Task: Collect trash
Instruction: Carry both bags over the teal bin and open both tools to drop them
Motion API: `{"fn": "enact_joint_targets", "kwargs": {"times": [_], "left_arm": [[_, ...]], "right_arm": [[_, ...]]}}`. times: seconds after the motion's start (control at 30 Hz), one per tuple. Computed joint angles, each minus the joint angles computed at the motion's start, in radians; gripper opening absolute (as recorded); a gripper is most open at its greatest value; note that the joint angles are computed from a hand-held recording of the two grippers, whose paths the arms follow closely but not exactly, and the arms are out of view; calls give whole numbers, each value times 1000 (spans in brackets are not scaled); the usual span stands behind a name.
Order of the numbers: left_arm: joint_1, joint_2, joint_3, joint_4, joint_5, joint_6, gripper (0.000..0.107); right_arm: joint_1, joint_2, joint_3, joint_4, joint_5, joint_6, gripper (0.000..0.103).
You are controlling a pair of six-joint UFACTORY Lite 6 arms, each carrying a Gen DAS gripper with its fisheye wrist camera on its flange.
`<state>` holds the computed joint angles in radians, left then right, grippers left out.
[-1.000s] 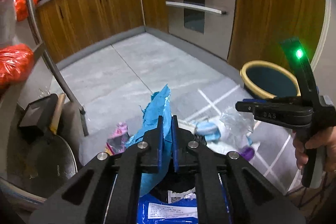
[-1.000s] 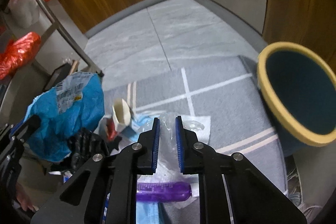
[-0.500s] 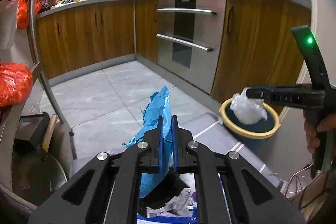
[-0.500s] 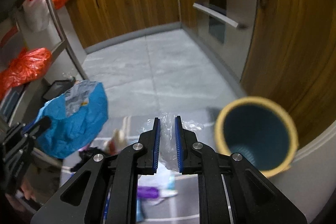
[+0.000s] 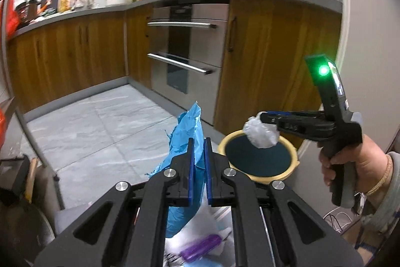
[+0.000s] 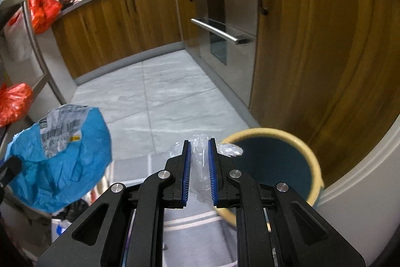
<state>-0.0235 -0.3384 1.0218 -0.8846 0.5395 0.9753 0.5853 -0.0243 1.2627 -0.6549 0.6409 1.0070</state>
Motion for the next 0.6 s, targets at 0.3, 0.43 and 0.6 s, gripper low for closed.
{"fn": "enact_joint_targets", "kwargs": {"times": [0.3, 0.43, 0.6], "left_arm": [[-248, 275, 238, 41, -83, -160, 7], [-295, 399, 326, 34, -91, -177, 7], [-343, 582, 476, 63, -61, -252, 7]], "right_arm": [[-185, -36, -49, 71, -63, -123, 15], [-292, -25, -65, 155, -107, -208, 15], [-367, 22, -79, 172, -139, -237, 15]]}}
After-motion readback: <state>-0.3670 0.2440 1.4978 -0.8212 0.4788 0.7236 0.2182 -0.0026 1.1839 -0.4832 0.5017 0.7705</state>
